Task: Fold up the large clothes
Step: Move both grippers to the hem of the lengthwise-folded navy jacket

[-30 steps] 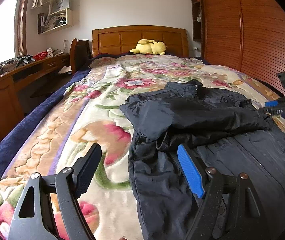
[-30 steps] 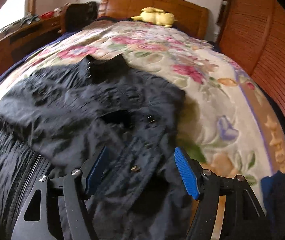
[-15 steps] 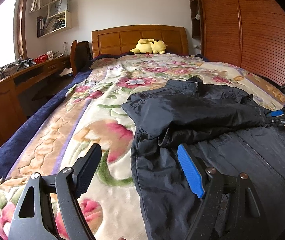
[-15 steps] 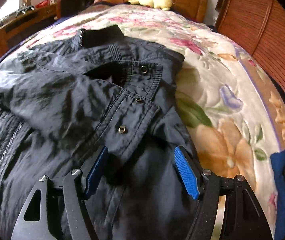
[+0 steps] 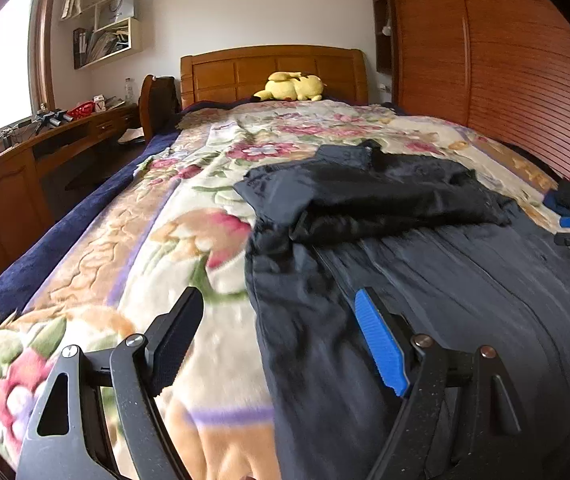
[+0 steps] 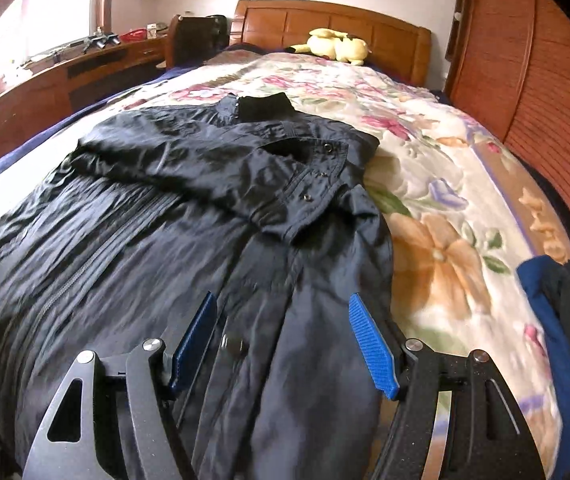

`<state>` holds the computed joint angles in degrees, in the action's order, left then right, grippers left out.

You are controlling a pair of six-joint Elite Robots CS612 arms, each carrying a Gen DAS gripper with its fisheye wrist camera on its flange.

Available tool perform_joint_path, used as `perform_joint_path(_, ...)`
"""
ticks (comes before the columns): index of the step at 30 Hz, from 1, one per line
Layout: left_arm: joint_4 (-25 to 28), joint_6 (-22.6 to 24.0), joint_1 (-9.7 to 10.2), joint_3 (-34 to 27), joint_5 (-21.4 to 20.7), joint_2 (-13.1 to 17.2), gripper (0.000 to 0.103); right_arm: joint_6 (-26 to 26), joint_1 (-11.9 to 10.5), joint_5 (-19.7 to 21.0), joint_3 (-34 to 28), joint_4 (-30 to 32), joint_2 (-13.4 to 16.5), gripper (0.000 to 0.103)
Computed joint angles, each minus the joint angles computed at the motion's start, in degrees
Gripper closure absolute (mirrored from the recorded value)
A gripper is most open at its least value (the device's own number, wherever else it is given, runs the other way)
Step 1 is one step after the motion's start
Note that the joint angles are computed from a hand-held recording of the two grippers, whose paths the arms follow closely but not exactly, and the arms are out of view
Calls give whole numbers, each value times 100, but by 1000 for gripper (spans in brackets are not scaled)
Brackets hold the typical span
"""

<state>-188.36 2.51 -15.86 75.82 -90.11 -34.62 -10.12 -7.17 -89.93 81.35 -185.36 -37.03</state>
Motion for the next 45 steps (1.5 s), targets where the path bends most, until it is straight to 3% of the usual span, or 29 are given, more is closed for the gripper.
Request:
perform_joint_path(7, -170, 245, -79, 693, 106, -308, 24, 172, -26, 62, 689, -568, -292, 32)
perform_joint_path(19, -177, 46, -104, 1290, 138, -508, 24, 213, -37, -176, 1366, -980, -538, 32)
perform_joint_path(33, 321, -26, -134, 1213, 74, -456, 23, 253, -109, 63, 1752, -846, -688, 32)
perform_joint_path(45, 350, -115, -93, 1331, -118, -514, 22, 297, -126, 107, 1735, -644, -676, 32)
